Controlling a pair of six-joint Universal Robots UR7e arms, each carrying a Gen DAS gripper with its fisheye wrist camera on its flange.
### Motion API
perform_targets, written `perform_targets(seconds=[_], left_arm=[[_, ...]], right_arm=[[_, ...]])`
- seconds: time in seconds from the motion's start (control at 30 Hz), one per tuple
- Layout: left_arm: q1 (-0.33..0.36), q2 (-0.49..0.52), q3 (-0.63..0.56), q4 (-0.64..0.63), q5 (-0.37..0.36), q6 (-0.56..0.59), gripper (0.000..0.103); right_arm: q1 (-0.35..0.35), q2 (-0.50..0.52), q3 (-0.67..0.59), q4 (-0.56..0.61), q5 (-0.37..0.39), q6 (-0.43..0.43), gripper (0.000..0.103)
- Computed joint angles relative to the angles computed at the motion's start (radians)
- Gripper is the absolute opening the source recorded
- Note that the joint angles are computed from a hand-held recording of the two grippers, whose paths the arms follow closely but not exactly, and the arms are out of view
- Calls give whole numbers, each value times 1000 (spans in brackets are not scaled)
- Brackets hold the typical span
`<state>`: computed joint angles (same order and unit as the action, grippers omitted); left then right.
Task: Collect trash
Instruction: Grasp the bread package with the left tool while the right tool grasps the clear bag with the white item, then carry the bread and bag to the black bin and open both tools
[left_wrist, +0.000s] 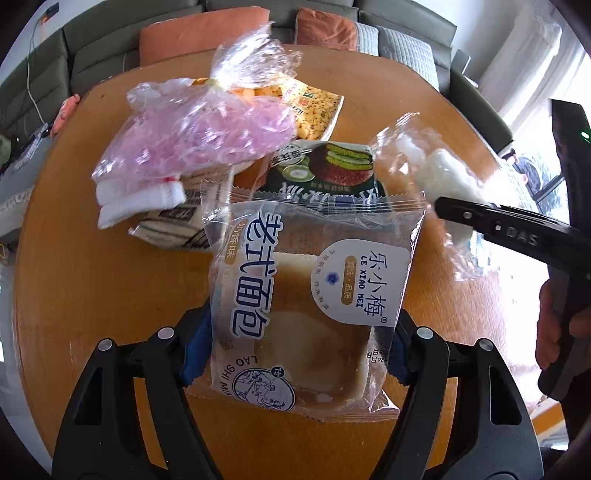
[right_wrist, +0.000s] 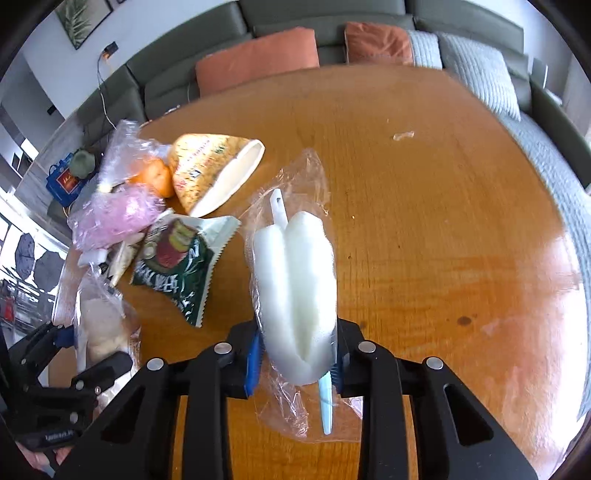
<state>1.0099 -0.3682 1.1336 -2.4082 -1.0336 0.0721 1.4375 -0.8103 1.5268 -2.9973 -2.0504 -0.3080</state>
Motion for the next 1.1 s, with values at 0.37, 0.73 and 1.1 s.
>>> perform_targets(seconds=[0.37,0.73,1.1], left_arm=[[23,-101,116,-86,-5,21,72],[65,-215,213,-134,-15,71,72],[138,-323,291,-193,-13,72,72]], right_arm=[[66,-59,127,-102,27,37,31],[158,-11,138,-147,25,70,31],[247,136,0,-15,11,40,31]])
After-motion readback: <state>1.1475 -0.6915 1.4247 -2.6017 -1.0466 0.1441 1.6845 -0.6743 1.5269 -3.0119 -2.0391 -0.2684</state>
